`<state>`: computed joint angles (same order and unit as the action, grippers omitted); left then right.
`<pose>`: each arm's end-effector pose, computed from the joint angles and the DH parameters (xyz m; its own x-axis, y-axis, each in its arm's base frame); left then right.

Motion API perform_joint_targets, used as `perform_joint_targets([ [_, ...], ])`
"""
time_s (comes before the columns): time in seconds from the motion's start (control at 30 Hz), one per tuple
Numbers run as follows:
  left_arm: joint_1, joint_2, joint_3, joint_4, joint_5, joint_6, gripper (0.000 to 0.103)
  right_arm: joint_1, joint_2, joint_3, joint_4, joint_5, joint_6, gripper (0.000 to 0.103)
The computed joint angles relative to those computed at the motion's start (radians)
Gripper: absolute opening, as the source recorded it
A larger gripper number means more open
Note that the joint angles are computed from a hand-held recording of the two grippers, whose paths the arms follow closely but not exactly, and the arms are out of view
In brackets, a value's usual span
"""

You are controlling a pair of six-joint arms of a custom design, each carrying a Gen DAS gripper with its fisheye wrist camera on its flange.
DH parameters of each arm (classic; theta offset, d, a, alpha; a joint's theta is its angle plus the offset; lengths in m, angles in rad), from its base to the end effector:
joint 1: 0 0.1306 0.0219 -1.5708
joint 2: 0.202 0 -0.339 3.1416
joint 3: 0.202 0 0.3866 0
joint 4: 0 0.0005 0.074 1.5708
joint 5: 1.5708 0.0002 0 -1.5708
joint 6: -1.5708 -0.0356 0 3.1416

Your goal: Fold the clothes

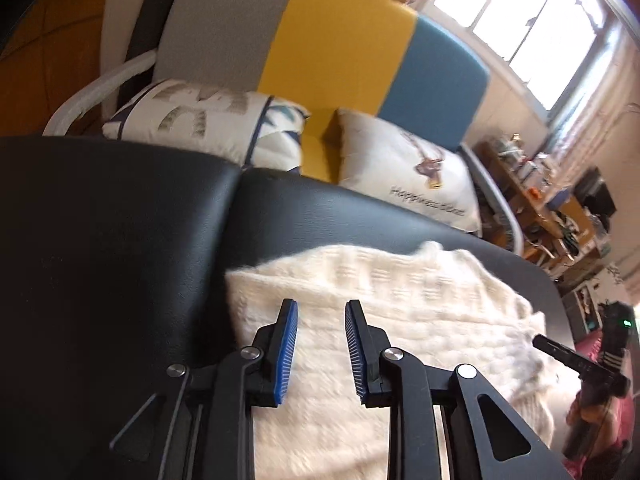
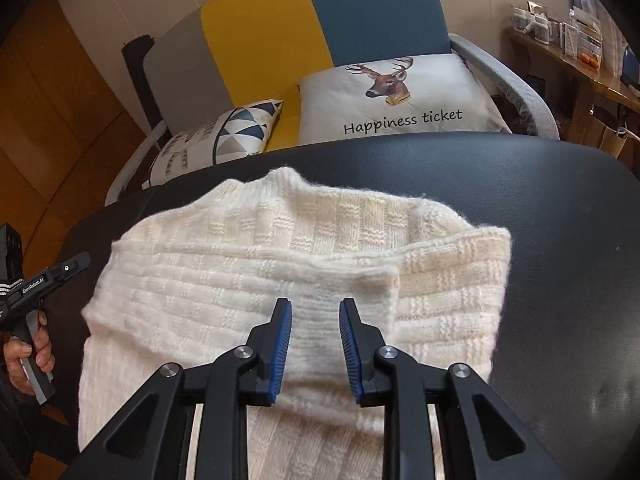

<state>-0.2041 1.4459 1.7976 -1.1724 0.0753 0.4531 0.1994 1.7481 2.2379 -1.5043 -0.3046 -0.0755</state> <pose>0.4747 -0.1015 0.5215 -0.7546 -0.2896 -0.5888 -0.0867 0.9335 -0.3479 0.5326 0.1180 0.5356 -0.8560 -0.0996 -0.5073 -0.2804 0.9138 0.2938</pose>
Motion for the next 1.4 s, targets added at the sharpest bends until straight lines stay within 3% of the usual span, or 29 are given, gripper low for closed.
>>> perform_joint_targets([
  [0.07,-0.025,-0.034,-0.038,-0.01,-0.019,-0.026,0.027,0.006,-0.031,-0.035,-0.009,0.006,0.023,0.024],
  [0.17,-0.054,-0.069,-0.098,-0.039,-0.038,-0.043,0.027,0.017,-0.06,-0.123,-0.019,0.083,0.023,0.024],
  [0.27,-0.067,-0.08,-0.159,-0.047,-0.056,-0.042,0.027,-0.007,-0.13,-0.259,0.095,0.025,-0.053,0.024],
  [0.37,-0.081,-0.093,-0.188,-0.022,-0.095,-0.05,0.027,-0.045,-0.185,-0.308,0.125,-0.052,-0.175,0.024],
  [0.5,-0.085,-0.13,-0.177,-0.05,-0.08,0.023,0.027,-0.097,-0.354,-0.467,0.168,-0.149,-0.218,0.027],
  [0.6,-0.092,-0.227,-0.246,-0.037,-0.065,0.073,0.036,-0.136,-0.496,-0.595,0.146,-0.133,-0.21,0.028],
  [0.73,-0.092,-0.372,-0.361,-0.029,-0.034,0.153,0.037,-0.218,-0.644,-0.724,0.064,-0.148,-0.177,0.028],
  [0.87,-0.102,-0.501,-0.46,-0.062,-0.032,0.227,0.038,-0.285,-0.742,-0.798,-0.051,-0.172,-0.089,0.028],
  [1.0,-0.12,-0.597,-0.526,-0.108,-0.034,0.268,0.038,-0.331,-0.799,-0.859,-0.132,-0.261,-0.017,0.028],
  [1.2,-0.168,-0.706,-0.593,-0.16,-0.021,0.263,0.039,-0.378,-0.828,-0.915,-0.123,-0.386,-0.007,0.032],
  [1.4,-0.183,-0.798,-0.662,-0.185,0.05,0.28,0.046,-0.368,-0.814,-0.935,-0.113,-0.499,0.0,0.032],
])
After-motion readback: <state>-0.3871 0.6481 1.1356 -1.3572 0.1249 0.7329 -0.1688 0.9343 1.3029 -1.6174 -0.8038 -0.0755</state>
